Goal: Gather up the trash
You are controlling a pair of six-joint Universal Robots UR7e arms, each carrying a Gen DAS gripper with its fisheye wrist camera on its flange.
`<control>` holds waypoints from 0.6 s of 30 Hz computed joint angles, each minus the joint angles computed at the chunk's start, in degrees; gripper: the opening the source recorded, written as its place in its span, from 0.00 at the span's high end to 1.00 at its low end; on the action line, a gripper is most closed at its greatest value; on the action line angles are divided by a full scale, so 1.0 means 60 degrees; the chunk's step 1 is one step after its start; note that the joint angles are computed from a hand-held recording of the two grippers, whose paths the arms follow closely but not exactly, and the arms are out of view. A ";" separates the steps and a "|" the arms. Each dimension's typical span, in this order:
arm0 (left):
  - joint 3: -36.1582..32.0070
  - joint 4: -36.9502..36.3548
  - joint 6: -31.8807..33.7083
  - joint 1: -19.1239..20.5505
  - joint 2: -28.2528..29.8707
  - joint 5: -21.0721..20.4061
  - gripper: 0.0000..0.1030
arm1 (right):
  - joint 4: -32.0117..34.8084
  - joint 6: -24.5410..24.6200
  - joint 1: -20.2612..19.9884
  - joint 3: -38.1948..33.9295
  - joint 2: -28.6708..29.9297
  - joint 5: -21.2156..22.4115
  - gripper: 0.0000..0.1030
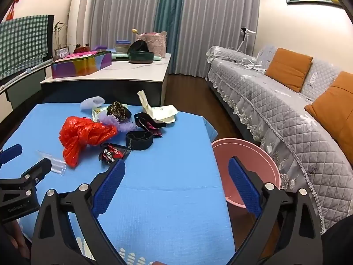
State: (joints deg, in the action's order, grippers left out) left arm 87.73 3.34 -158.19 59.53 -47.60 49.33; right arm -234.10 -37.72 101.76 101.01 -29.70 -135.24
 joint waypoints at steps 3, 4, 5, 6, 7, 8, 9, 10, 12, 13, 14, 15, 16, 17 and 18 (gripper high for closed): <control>0.0115 -0.0040 -0.0208 0.0047 -0.0129 0.0237 0.08 | 0.0199 0.0419 0.0121 -0.0135 0.0135 -0.0125 0.10; 0.0202 -0.0090 -0.0283 0.0051 -0.0207 0.0284 0.08 | 0.0579 0.0750 0.0020 -0.0070 -0.0046 -0.0073 0.10; 0.0167 -0.0104 -0.0344 0.0109 -0.0168 0.0388 0.08 | 0.0560 0.0884 -0.0050 0.0025 -0.0100 0.0105 0.11; 0.0223 -0.0125 -0.0399 0.0111 -0.0214 0.0407 0.08 | 0.0443 0.0895 -0.0075 0.0085 -0.0156 0.0205 0.13; 0.0219 -0.0111 -0.0375 0.0149 -0.0193 0.0402 0.08 | 0.0183 0.0686 -0.0047 0.0048 -0.0080 0.0195 0.15; 0.0098 0.0019 -0.0433 0.0225 -0.0127 0.0433 0.08 | 0.0048 0.0630 -0.0033 0.0064 -0.0047 0.0225 0.17; 0.0056 0.0123 -0.0476 0.0242 -0.0095 0.0469 0.08 | 0.0108 0.0738 -0.0072 0.0101 -0.0084 0.0288 0.18; -0.0003 0.0306 -0.0527 0.0223 -0.0072 0.0487 0.08 | 0.0109 0.0726 -0.0087 0.0059 -0.0063 0.0290 0.18; 0.0084 0.0328 -0.0462 0.0159 -0.0081 0.0470 0.08 | 0.0018 0.0723 -0.0096 0.0016 -0.0005 0.0318 0.18; -0.0148 0.0524 -0.0514 0.0150 0.0065 0.0438 0.08 | 0.0025 0.0767 -0.0104 0.0022 -0.0014 0.0338 0.18; -0.0117 0.0492 -0.0488 0.0142 0.0052 0.0470 0.08 | 0.0015 0.0787 -0.0106 0.0034 -0.0013 0.0359 0.18; -0.0092 0.0457 -0.0465 0.0134 0.0040 0.0476 0.08 | -0.0012 0.0782 -0.0110 0.0034 -0.0005 0.0376 0.18; -0.0011 0.0382 -0.0442 0.0117 -0.0019 0.0487 0.08 | -0.0058 0.0741 -0.0108 0.0010 0.0020 0.0358 0.18; -0.0017 0.0347 -0.0434 0.0111 -0.0005 0.0468 0.08 | -0.0090 0.0696 -0.0100 -0.0003 0.0018 0.0315 0.18; 0.0038 0.0221 -0.0397 0.0105 -0.0036 0.0436 0.08 | -0.0167 0.0663 -0.0098 -0.0033 0.0037 0.0287 0.17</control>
State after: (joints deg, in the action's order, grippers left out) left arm 87.95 4.67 -160.57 60.16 -47.82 51.95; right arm -235.11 -33.75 101.17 100.82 -29.47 -133.52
